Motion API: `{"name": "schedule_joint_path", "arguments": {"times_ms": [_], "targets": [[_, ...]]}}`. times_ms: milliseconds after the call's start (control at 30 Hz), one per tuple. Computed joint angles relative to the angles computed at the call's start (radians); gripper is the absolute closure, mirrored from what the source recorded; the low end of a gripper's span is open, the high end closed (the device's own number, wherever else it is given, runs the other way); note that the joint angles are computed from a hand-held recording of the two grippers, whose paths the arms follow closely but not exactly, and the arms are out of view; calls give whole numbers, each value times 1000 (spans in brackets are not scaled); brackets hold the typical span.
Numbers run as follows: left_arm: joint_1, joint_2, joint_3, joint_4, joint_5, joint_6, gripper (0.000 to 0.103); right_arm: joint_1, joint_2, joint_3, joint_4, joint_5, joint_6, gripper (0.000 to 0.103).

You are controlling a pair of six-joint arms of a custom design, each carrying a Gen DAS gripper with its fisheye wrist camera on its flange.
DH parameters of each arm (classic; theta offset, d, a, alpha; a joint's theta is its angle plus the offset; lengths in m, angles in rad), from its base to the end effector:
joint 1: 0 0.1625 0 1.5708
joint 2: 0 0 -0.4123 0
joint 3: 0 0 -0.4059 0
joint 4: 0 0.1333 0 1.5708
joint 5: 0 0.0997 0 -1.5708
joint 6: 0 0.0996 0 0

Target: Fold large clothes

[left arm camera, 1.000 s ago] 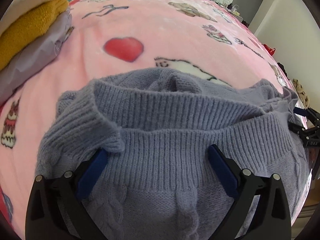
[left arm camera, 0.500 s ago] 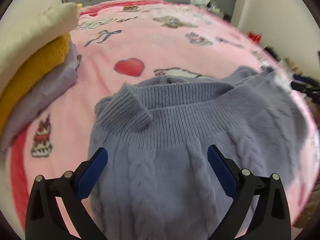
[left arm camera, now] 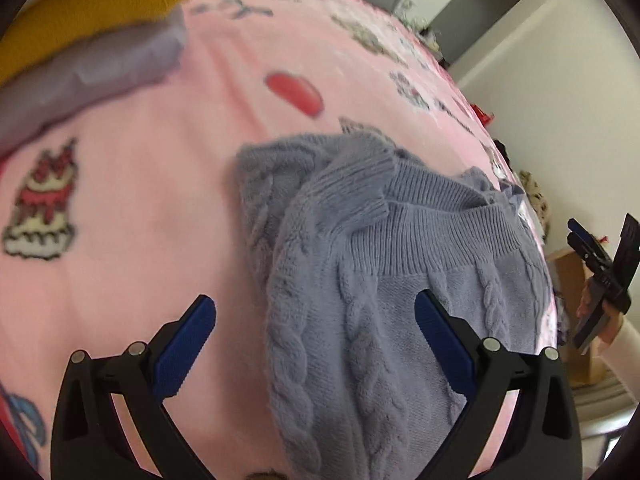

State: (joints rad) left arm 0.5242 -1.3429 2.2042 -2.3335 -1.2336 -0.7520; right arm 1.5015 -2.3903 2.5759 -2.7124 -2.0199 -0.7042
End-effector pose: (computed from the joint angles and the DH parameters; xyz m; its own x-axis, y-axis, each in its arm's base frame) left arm -0.3042 -0.3679 0.1528 -0.9129 0.2683 -0.3077 0.3258 0.9330 -0.1530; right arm 0.0740 -0.2341 0.3987 -0.6920 -0.0553 0.7197 -0.5355 0.7080 -0.4605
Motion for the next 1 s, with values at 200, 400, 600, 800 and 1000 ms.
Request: {"name": "schedule_joint_path", "arguments": {"times_ms": [200,400,600,800,1000], "targets": [[89,58,-24,-40,-133,40,5,94,45,14,-28,-119,66,8],[127,78,-29,-47,-173,33,5,140,71,23,-14,-175,118,8],[115,102,-59,15,-164,59,7,165,103,30,-11,-199,133,8],[110,120,-82,48,-147,18,16,168,129,29,-25,-199,139,8],[119,112,-91,72,-162,10,31,153,128,21,-21,-185,153,8]]}}
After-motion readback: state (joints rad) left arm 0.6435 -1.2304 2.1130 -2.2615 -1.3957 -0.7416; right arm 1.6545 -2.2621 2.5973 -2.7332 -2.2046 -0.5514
